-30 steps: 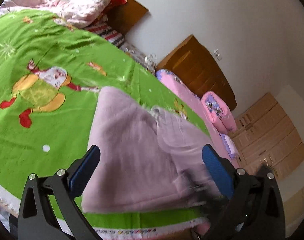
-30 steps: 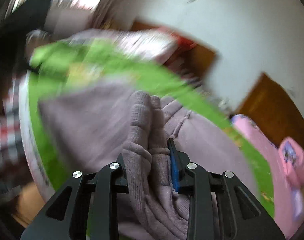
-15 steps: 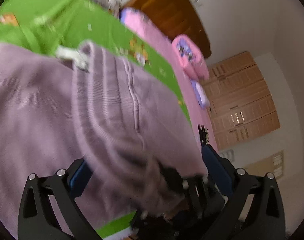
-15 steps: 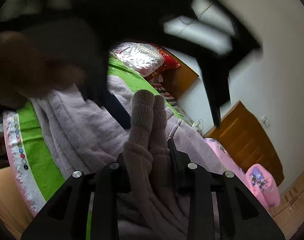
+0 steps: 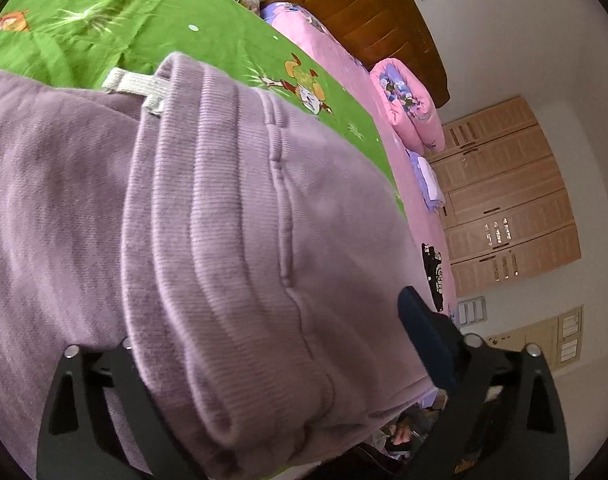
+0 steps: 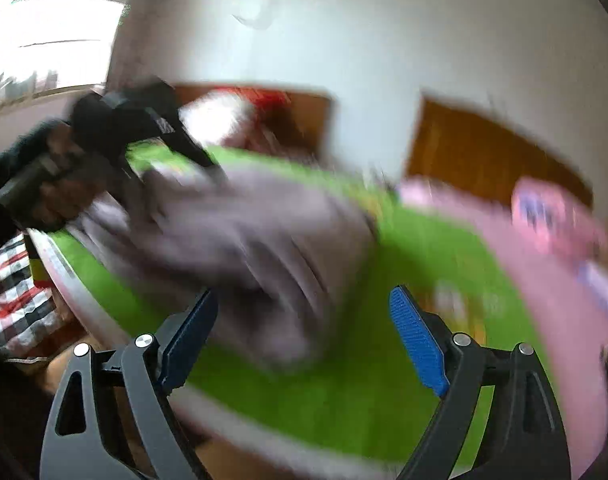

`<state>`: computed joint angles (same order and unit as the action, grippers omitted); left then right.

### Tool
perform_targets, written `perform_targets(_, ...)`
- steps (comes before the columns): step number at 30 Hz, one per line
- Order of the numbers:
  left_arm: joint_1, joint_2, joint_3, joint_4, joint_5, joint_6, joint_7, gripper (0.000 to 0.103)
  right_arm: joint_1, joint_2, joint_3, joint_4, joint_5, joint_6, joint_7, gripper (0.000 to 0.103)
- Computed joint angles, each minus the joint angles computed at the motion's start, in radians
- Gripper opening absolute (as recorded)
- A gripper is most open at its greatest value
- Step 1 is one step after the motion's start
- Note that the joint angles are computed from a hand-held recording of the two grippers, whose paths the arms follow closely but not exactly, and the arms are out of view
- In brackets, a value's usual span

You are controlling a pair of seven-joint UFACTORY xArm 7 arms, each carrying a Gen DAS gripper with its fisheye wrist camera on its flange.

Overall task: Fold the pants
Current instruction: 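Grasp the ribbed cuffs with the left gripper and lift them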

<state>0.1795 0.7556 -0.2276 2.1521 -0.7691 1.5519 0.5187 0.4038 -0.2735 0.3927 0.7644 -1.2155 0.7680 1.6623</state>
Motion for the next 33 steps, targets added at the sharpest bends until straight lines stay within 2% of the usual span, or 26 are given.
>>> perform_targets(3,-0.015,-0.021,0.001,-0.036,0.000,-0.035,0.002,0.101,0.002,0.019,-0.012,0.015,0.053,-0.013,0.002,0.084)
perform_targets(5,-0.018,-0.045,0.003,-0.076,-0.011,-0.069,0.007,0.099,-0.010,0.049,-0.027,0.039,0.050,-0.037,0.009,0.084)
perform_targets(7,-0.034,-0.080,0.021,-0.119,0.014,-0.114,0.014,0.079,-0.014,0.087,-0.041,0.086,0.071,-0.026,-0.017,0.084)
perform_targets(8,-0.049,-0.100,0.036,-0.135,0.041,-0.136,0.005,0.050,-0.025,0.097,-0.062,0.094,0.069,-0.040,-0.033,0.084)
perform_targets(9,-0.050,-0.119,0.035,-0.150,0.043,-0.149,0.014,0.032,-0.023,0.124,-0.063,0.120,0.088,-0.023,-0.051,0.084)
perform_targets(11,-0.042,-0.182,0.025,-0.188,0.024,-0.171,0.065,0.026,-0.024,0.154,-0.084,0.147,0.097,-0.026,-0.069,0.084)
perform_targets(14,-0.016,-0.272,0.006,-0.196,-0.065,-0.146,0.131,0.025,0.004,0.185,-0.084,0.186,0.126,0.044,-0.094,0.084)
perform_targets(16,0.006,-0.311,0.007,-0.168,-0.135,-0.114,0.174,0.024,0.015,0.183,-0.097,0.189,0.136,0.037,-0.117,0.084)
perform_targets(19,0.030,-0.349,0.042,-0.167,-0.189,-0.126,0.211,0.024,0.033,0.191,-0.096,0.199,0.141,0.095,-0.143,0.084)
perform_targets(22,0.068,-0.329,0.098,-0.207,-0.194,-0.177,0.203,0.024,0.040,0.184,-0.104,0.180,0.141,0.093,-0.164,0.086)
perform_targets(27,0.111,-0.162,0.134,-0.250,-0.129,-0.199,0.113,0.025,0.033,0.168,-0.115,0.141,0.124,0.045,-0.143,0.089)
perform_targets(28,0.157,-0.131,0.098,-0.271,-0.169,-0.187,0.133,0.025,0.031,0.166,-0.114,0.139,0.130,0.040,-0.148,0.089)
perform_targets(30,0.196,-0.136,0.069,-0.304,-0.224,-0.187,0.175,0.026,0.025,0.166,-0.115,0.143,0.139,0.036,-0.166,0.089)
perform_targets(33,0.178,-0.184,0.076,-0.346,-0.215,-0.241,0.202,0.025,0.028,0.170,-0.103,0.161,0.151,0.069,-0.174,0.089)
